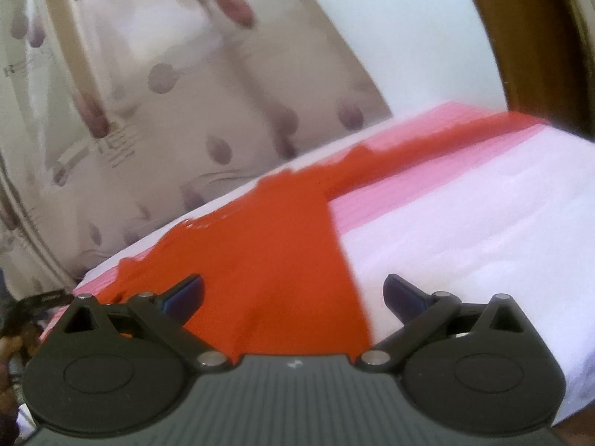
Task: Fold small clothes
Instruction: 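Lay the held sleeve across the sweater body and open the left gripper, then grasp the other sleeve cuff with the right gripper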
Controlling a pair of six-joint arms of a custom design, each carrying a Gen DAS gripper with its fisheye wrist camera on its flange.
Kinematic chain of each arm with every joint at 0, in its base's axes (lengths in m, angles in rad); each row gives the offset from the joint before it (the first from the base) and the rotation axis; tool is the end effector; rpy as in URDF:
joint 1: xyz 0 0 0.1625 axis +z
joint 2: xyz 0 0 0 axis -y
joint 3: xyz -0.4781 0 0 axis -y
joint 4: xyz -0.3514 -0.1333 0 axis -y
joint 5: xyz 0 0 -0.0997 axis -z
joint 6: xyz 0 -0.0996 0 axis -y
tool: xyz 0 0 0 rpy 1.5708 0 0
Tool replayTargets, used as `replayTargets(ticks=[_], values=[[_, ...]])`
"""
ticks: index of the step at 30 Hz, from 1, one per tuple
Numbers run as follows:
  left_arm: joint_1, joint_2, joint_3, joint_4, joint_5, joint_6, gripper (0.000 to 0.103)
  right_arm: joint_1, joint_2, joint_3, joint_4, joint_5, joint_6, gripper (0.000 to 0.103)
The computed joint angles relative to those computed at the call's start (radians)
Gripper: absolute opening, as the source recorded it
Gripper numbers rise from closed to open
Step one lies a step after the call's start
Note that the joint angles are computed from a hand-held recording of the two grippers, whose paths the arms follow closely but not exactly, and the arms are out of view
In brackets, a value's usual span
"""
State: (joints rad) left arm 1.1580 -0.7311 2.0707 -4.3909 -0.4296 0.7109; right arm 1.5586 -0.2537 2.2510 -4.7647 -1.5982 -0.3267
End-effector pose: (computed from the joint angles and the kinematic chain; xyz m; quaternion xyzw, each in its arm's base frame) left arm 0.0098 -0.5357 0.2352 0.0227 0.7199 -0.5021 0.4787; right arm 0.1251 -0.4481 0.0190 0.1218 -0.8172 0.5532 0.1061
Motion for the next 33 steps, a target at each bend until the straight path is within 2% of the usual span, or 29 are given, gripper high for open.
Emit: replayTargets(ticks=[3, 4, 6, 8, 10, 11, 14, 16, 19, 20, 23, 25, 28, 31, 33], values=[[0.021, 0.021, -0.019, -0.018, -0.038, -0.001, 0.091, -0.024, -0.051, -0.039, 0.08, -0.009, -0.001, 0.103], [0.032, 0.031, -0.023, -0.044, -0.06, 0.004, 0.096, -0.038, -0.066, -0.051, 0.101, 0.001, 0.0, 0.103], [0.048, 0.052, -0.039, -0.1, -0.091, 0.032, 0.097, -0.063, -0.097, -0.079, 0.147, 0.012, 0.02, 0.103], [0.065, 0.08, -0.06, -0.166, -0.111, 0.086, 0.101, -0.101, -0.135, -0.105, 0.192, 0.031, 0.093, 0.103], [0.073, 0.073, -0.056, -0.089, -0.093, 0.016, 0.102, -0.149, -0.171, -0.134, 0.232, 0.071, 0.181, 0.103], [0.078, 0.063, -0.044, -0.06, -0.107, -0.028, 0.103, -0.168, -0.185, -0.15, 0.243, 0.079, 0.224, 0.103], [0.084, 0.055, -0.043, -0.026, -0.102, -0.084, 0.103, -0.224, -0.225, -0.198, 0.294, 0.115, 0.343, 0.103], [0.087, 0.048, -0.042, 0.003, -0.097, -0.118, 0.103, -0.252, -0.243, -0.241, 0.324, 0.115, 0.43, 0.102], [0.092, 0.038, -0.03, 0.015, -0.101, -0.163, 0.103, -0.265, -0.263, -0.313, 0.351, 0.071, 0.487, 0.102], [0.093, 0.033, -0.025, 0.019, -0.106, -0.179, 0.103, -0.274, -0.273, -0.332, 0.371, 0.078, 0.516, 0.102], [0.096, 0.029, -0.025, 0.037, -0.106, -0.212, 0.103, -0.306, -0.319, -0.382, 0.482, 0.109, 0.614, 0.095], [0.097, 0.026, -0.024, 0.052, -0.102, -0.229, 0.103, -0.336, -0.347, -0.405, 0.538, 0.173, 0.703, 0.094], [0.097, 0.025, -0.025, 0.062, -0.095, -0.244, 0.103, -0.344, -0.37, -0.437, 0.585, 0.137, 0.728, 0.094], [0.098, 0.025, -0.029, 0.071, -0.09, -0.254, 0.103, -0.347, -0.393, -0.449, 0.647, 0.123, 0.694, 0.094], [0.098, 0.024, -0.032, 0.08, -0.084, -0.258, 0.103, -0.344, -0.408, -0.46, 0.718, 0.085, 0.667, 0.094]])
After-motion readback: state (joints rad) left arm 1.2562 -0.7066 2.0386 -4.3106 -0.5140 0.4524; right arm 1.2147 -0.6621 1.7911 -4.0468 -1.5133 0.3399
